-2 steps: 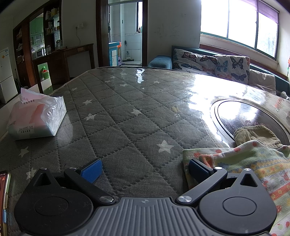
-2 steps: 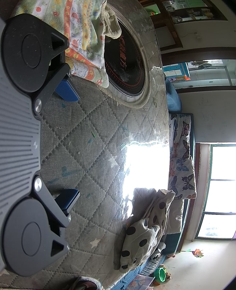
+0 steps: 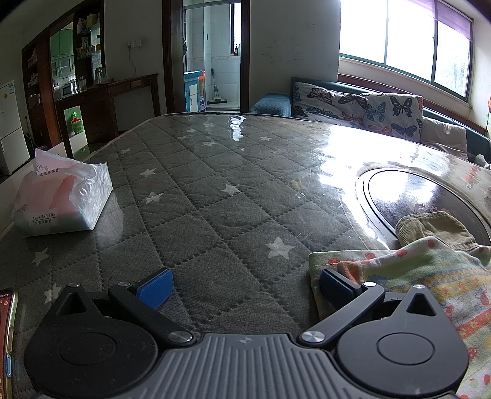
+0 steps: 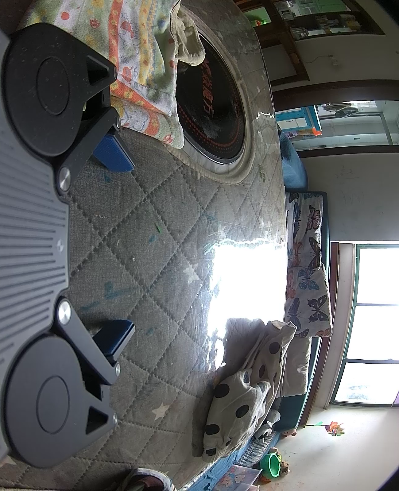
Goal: Fold clothes
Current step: 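Move both grippers toward the folded pastel striped towel beside the cooker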
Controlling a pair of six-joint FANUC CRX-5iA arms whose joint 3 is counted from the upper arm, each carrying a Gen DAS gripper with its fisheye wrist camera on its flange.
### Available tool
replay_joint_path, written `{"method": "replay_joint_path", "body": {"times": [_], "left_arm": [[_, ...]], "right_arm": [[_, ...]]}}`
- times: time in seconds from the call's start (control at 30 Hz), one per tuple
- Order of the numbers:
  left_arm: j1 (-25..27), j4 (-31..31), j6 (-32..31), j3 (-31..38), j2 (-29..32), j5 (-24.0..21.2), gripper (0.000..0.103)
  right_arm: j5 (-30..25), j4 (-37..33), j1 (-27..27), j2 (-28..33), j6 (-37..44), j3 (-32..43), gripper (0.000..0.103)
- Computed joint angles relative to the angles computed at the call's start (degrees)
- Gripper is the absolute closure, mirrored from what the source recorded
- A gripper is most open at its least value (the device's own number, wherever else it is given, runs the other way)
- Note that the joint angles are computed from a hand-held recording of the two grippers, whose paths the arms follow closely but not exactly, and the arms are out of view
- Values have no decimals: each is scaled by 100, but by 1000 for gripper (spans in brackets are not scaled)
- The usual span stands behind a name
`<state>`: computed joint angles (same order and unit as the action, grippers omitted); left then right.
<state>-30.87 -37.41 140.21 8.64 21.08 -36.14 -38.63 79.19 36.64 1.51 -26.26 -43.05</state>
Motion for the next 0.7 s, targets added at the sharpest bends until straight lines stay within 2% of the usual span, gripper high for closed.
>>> {"method": "replay_joint_path", "body": {"times": [0.37, 0.7], "left_arm": [[-9, 114, -64, -5, -38, -124, 0], [-7, 267, -317, -35, -157, -288, 0]], "right_arm": [[-9, 5, 7, -11, 26, -6, 0], [-139, -53, 291, -130, 177, -68, 4]]}}
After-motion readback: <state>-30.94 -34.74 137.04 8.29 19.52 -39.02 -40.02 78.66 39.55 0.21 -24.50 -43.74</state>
